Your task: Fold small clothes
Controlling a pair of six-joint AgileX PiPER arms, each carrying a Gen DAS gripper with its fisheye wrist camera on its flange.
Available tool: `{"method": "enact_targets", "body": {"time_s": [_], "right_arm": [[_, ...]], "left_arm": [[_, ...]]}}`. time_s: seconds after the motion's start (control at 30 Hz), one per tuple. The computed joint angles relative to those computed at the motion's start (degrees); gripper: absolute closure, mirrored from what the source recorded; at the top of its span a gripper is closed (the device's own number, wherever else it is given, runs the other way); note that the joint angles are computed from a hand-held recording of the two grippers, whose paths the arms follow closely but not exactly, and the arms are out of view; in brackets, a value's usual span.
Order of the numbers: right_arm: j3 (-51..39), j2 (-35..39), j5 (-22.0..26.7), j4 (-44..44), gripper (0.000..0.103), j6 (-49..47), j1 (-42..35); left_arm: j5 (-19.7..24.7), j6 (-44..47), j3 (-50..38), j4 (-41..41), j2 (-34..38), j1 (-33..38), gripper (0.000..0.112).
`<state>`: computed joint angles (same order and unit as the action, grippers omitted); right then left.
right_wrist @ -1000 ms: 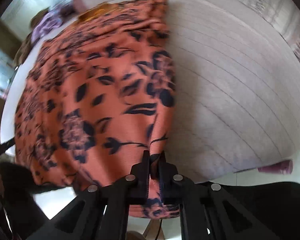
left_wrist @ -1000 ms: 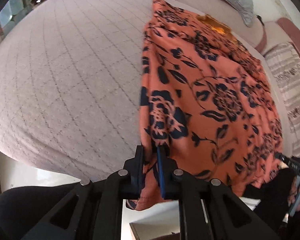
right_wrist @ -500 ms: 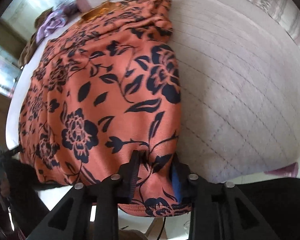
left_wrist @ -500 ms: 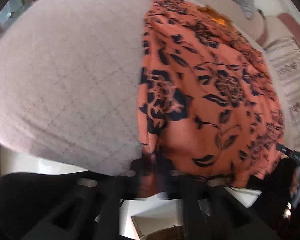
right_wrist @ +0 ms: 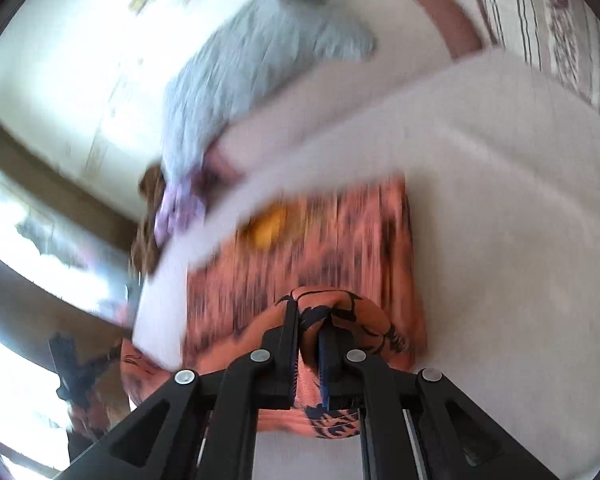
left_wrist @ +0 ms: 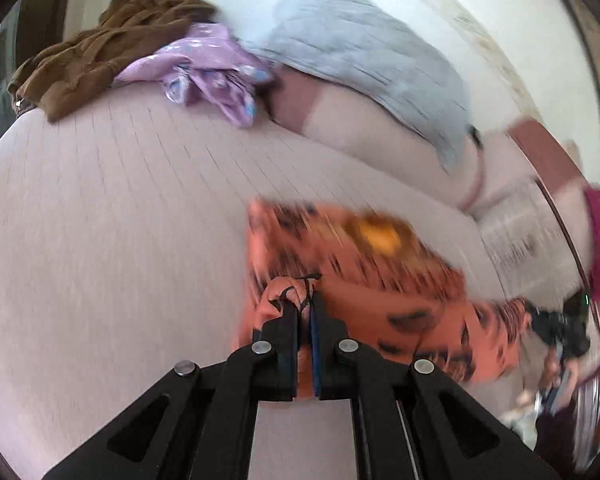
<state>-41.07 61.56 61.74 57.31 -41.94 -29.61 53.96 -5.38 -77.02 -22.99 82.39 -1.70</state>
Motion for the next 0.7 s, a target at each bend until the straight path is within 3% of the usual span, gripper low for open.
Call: {"method": "enact_targets", "body": {"time_s": [0.07,0.17,0.27,0.33,0.43,0.47,0.5,0.53,0.57,0.63,0.7], "right_arm": [[-6.61,10.85,-9.26,3.27,0.095,2.92,6.85],[-14.51,25.32,-15.00,8.22,0.091,1.80,12.37],[-17.30,35.83,-18.82,13.25,0.089,-0.09,15.34],[-19.03,42.13,-17.80,15.51,0.089,-0.01,14.90],[-17.44,50.33,-4.40,30.04,0.088,-9.14,7.23],[-16.20,51.26,-0.84,32.63,0.082,-11.10,5.10],[-13.96,50.86,1.45,35.35,0.064,-13.31,2.34],[-11.27,49.30,2.52,37.48,0.046,-15.34,-0.59],[-9.37,47.97,3.20,38.70,0.013,-16.40,-2.71],[-3.00,41.33,3.34,40.89,0.010,-18.63,-7.84],[-2.07,32.22,-2.58,33.92,0.012,-17.87,-7.25]], "left_arm": [[-0.76,-0.47,-8.45,-1.42,11.40,0.65,0.107],[0.39,-8.54,-16.53,6.88,22.39,-1.49,0.105],[0.50,-13.26,-19.32,12.79,28.25,-3.92,0.105],[-2.94,-12.94,-16.36,10.71,27.84,-3.35,0.104],[-7.74,-4.40,-9.27,-3.06,22.99,2.13,0.104],[-8.07,-1.86,-7.40,-7.08,21.18,4.25,0.102],[-8.91,-1.61,-5.79,-8.81,19.20,5.35,0.100],[-11.97,-3.56,-2.53,-8.25,15.69,5.98,0.089],[-16.01,-7.25,1.75,-5.40,11.17,5.89,0.072],[-19.66,-15.12,6.67,3.18,3.87,3.42,0.063],[-20.07,-19.23,9.70,9.40,-0.99,-1.65,0.063]]}}
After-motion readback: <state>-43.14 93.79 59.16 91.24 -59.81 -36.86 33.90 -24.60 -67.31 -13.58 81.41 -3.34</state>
